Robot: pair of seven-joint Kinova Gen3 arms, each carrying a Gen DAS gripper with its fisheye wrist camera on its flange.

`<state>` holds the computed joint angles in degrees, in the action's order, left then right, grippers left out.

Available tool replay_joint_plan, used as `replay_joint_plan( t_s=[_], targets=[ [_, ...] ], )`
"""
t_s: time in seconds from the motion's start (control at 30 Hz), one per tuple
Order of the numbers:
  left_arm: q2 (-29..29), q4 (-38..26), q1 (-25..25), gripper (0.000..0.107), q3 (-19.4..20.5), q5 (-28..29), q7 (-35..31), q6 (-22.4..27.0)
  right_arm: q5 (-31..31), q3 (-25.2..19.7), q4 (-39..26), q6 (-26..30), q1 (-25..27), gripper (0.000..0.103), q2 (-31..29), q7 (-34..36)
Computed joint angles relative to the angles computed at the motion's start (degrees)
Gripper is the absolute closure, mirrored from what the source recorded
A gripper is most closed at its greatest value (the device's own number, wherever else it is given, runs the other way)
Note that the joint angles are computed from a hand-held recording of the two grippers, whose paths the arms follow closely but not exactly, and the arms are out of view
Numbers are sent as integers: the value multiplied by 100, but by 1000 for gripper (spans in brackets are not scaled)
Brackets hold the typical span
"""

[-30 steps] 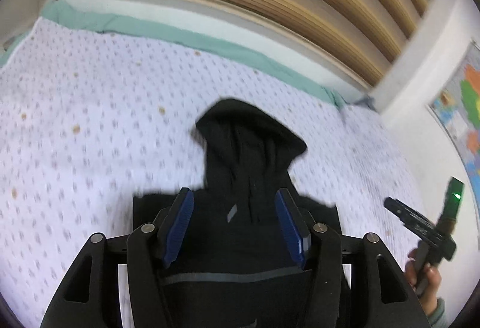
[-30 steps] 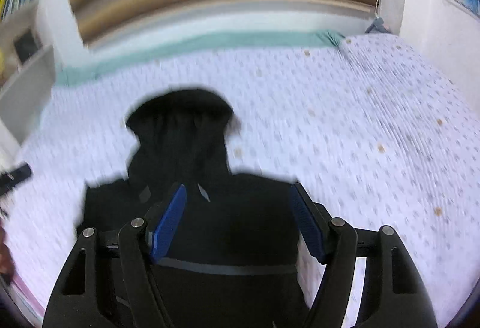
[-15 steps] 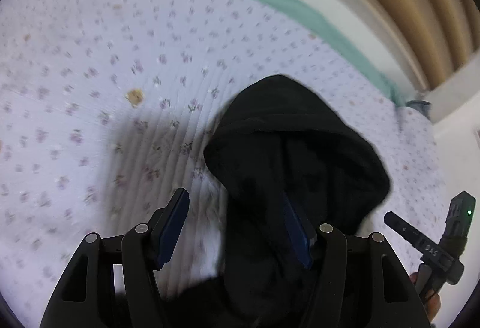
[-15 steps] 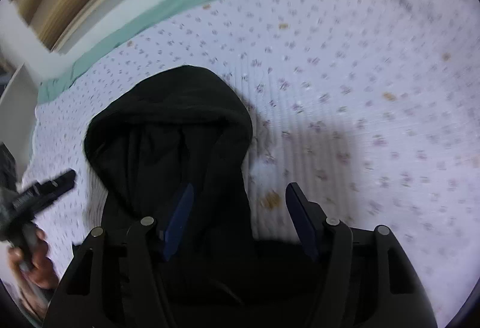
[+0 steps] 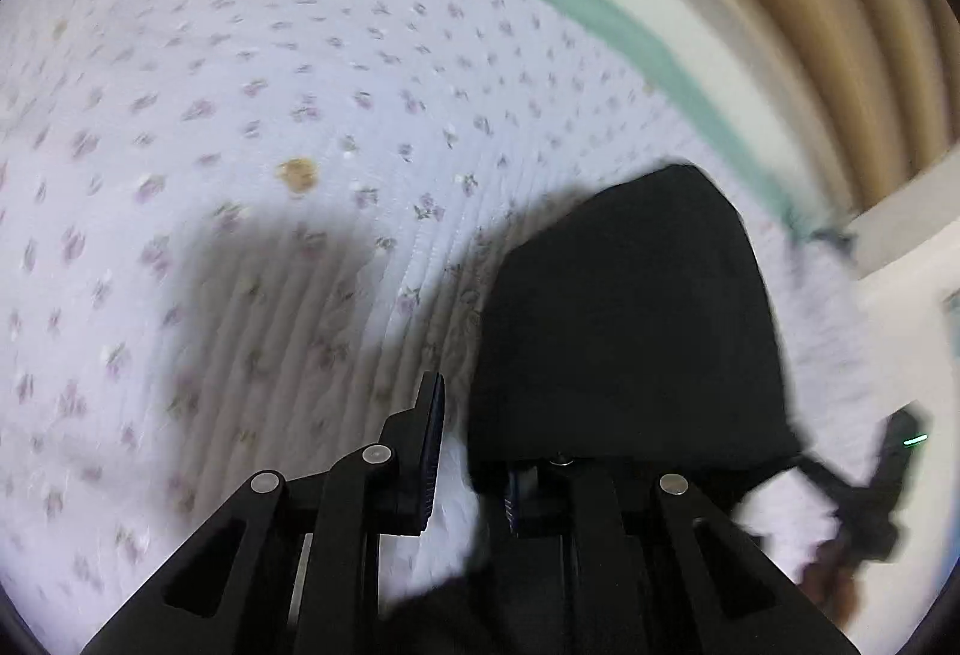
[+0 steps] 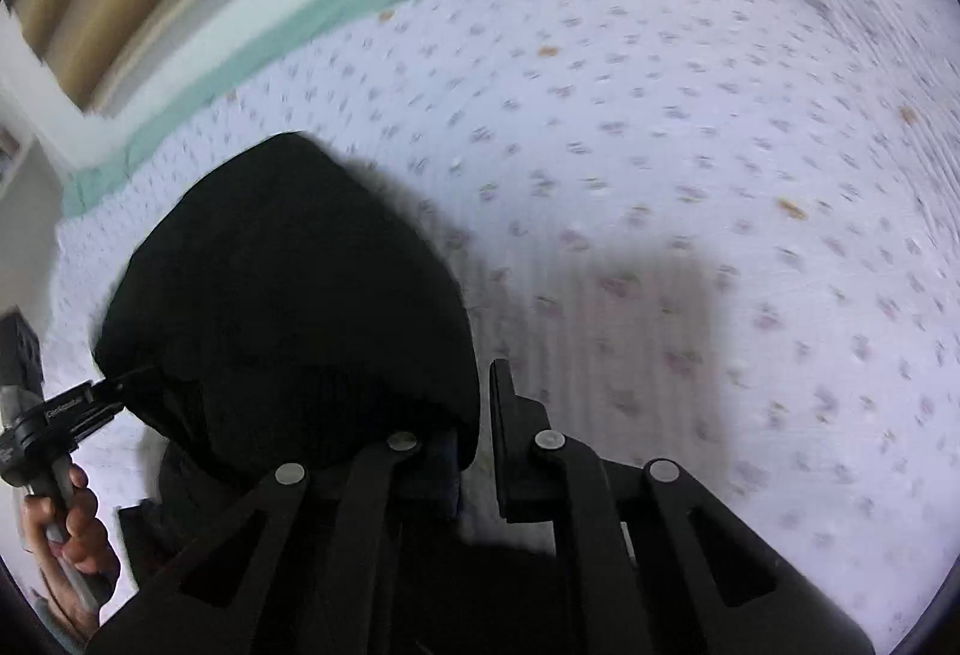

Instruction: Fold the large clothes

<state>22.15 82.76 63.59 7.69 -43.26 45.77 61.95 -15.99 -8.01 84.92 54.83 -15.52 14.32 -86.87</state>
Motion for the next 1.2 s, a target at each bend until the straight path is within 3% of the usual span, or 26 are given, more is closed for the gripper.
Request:
replay_joint_plan(
  t_s=[0.13,0.23,0.33,0.4,0.43,0.5,0.57,0.67,0.77,0.83,0.9,0.97,1.0,1.03,1.07,1.2],
  targets=[
    [521,-487,-841,89,1036,255,-932,553,706,360,48,-63,-712,94,284,-265],
    [762,-277,-1315,82,1358,479,-1071,187,1089,221,85,-132,-778,94,629,-455],
    [409,318,-986,80,841,385,-497,-458,1011,-6,185,-325,-529,94,703,-337],
    [283,437,-771,78,672,312,-376,-536,960,-71,106,-143,-461,89,640,-94],
    [238,393,-634,74,600,338,-455,-435,934,-83,84,16,-356,86,533,133],
    [193,111,-174,60,332,554,-856,-8,936,-59,71,284,-260,67,324,421],
    [197,-245,335,57,-27,788,-1204,458,762,-33,91,468,-117,59,109,720],
    [132,-638,777,57,-226,881,-1405,1157,305,2,11,894,221,56,-206,1222],
    [149,-1177,1059,57,-342,476,-1714,1777,-23,54,-365,1015,309,55,-416,1429],
    [175,-1493,1059,57,-521,117,-2180,1805,-267,2,-745,982,228,46,-339,1411],
    [332,-1809,750,43,-585,-64,-2646,1512,-412,-142,-1145,919,136,24,-104,1403],
    [531,-2055,308,39,-499,123,-3112,1305,-218,-160,-1445,709,-194,25,175,1301],
    [667,-2102,42,39,-532,356,-3345,1079,15,-146,-1652,680,-459,30,418,1186],
    [718,-2043,-223,39,-467,589,-3512,888,245,-156,-1764,676,-660,37,601,1077],
    [780,-1952,-464,39,-378,822,-3588,655,397,-144,-1835,684,-773,52,763,1061],
    [991,-1472,-660,39,-638,1583,-3677,10,1258,204,-1730,772,-1479,57,1317,770]
  ],
)
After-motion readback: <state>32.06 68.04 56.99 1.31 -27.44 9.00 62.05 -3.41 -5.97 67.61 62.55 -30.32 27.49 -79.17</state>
